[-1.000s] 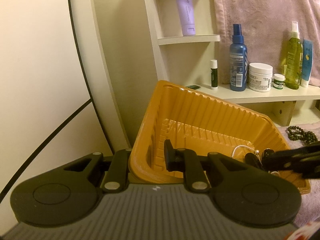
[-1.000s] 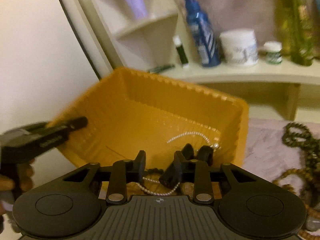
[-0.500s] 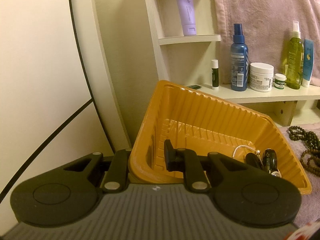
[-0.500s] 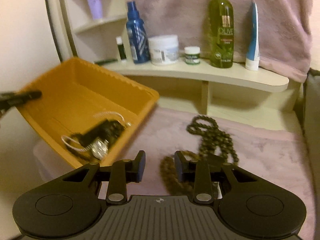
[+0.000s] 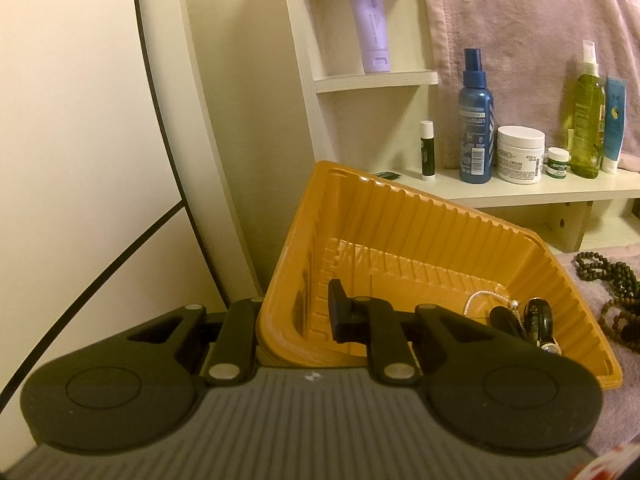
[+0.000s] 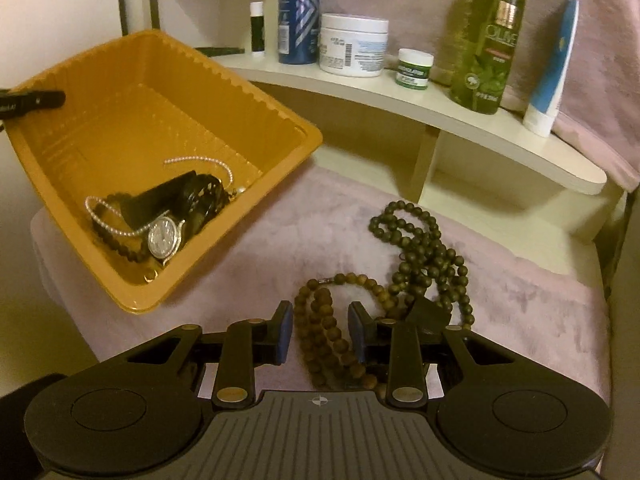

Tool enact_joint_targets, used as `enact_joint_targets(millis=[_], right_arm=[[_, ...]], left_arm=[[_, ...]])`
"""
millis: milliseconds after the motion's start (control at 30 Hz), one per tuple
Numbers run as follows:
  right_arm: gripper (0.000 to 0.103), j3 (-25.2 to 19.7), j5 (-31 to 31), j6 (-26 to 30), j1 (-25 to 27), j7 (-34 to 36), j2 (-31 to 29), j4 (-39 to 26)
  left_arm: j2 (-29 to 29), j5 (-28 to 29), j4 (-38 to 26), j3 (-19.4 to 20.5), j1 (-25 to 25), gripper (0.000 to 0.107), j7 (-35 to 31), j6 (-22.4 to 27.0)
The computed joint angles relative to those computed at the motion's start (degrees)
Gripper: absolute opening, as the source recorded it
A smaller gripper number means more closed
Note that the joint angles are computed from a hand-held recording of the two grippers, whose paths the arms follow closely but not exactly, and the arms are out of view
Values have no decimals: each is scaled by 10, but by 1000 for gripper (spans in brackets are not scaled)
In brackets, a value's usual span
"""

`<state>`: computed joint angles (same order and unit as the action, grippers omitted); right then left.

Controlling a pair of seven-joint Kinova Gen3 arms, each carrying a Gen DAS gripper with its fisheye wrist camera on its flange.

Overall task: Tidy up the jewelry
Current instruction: 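Grasp a brown wooden bead bracelet with the right tool, then lift the wooden bead bracelet into the orange tray and release it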

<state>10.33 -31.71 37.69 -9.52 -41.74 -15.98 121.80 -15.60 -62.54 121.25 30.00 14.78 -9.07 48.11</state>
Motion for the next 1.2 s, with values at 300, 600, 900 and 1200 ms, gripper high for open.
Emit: enact_joint_targets(millis=[300,600,900,1200], right_arm=[[7,29,-24,18,-11,18,-35,0],[7,91,-64,73,-21,-6,-87,-43],[7,98,-59,74,-45,-55,-126,-85],[7,95,-40,72,-87,-109,-128,-137]], left_arm=[[-9,6,2,1,-1,16,-8,-5],[-13,10,3,6,-15,16,-16,-17],[-17,15,3,12,-28,16,-24,-26],[-25,30,6,9,-44,16,-44,-49]])
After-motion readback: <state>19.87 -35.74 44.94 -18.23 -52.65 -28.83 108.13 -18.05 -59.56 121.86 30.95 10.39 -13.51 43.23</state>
